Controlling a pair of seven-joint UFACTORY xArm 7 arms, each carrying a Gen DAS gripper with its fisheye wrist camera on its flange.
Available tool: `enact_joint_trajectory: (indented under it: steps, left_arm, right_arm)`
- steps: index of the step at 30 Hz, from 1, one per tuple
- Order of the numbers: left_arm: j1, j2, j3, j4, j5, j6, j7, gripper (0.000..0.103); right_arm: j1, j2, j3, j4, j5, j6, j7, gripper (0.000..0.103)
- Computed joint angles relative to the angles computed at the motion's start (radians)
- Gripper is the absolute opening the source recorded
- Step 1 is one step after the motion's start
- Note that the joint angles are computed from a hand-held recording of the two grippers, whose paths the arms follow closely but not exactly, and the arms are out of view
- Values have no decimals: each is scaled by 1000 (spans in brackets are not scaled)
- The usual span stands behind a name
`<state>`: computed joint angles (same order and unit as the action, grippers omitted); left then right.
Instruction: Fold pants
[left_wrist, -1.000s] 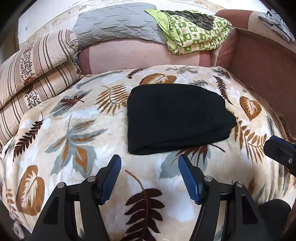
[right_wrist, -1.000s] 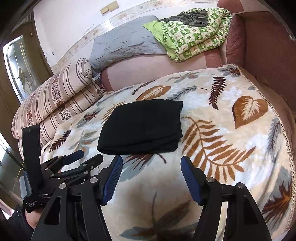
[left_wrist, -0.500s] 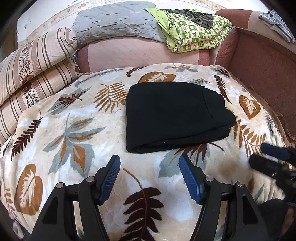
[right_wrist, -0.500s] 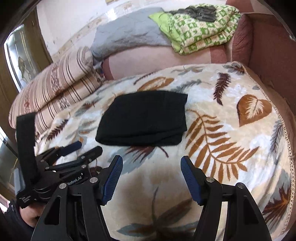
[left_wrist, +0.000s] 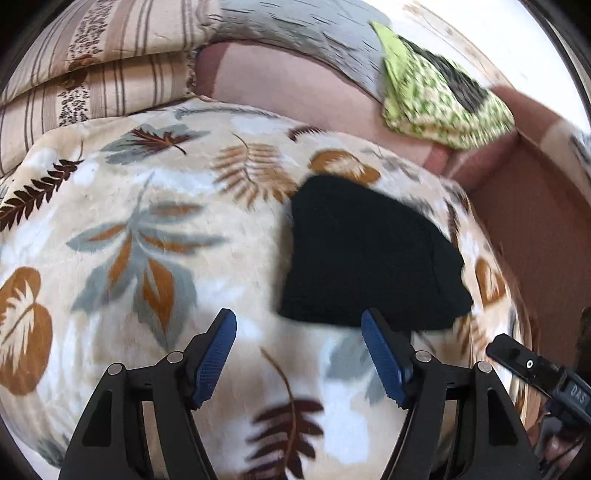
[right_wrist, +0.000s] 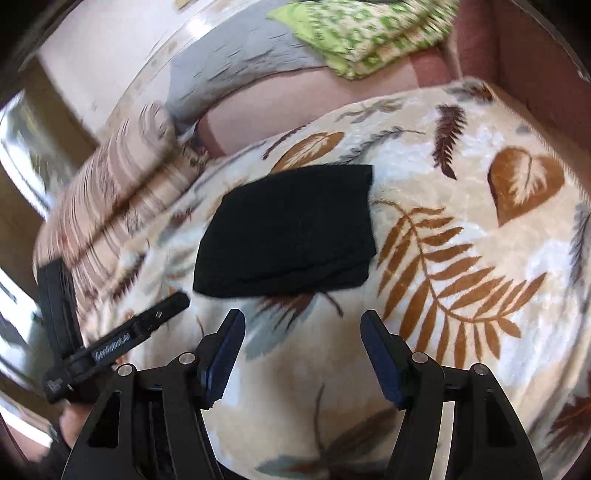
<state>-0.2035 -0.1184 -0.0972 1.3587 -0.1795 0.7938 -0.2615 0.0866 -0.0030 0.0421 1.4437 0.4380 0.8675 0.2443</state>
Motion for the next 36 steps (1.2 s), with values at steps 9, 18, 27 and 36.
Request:
enact_joint_trajectory:
  steps: [9, 18, 27, 36]
  left_arm:
    - [47, 305, -15, 296, -231, 117, 108, 71]
    - [135, 377, -43, 326, -488, 168, 191, 59]
    - [116, 275, -29, 214, -454, 74, 216, 23]
    - [69, 206, 7, 168, -246, 60, 102, 40]
  right_arm:
    - [-68, 222, 14, 100, 199, -115, -59, 68]
    - [-163, 226, 83, 36, 640, -132, -345, 69]
    - [-148, 243, 68, 58, 554, -92, -259, 36]
    - [-127, 267, 65, 107, 493, -22, -228, 38]
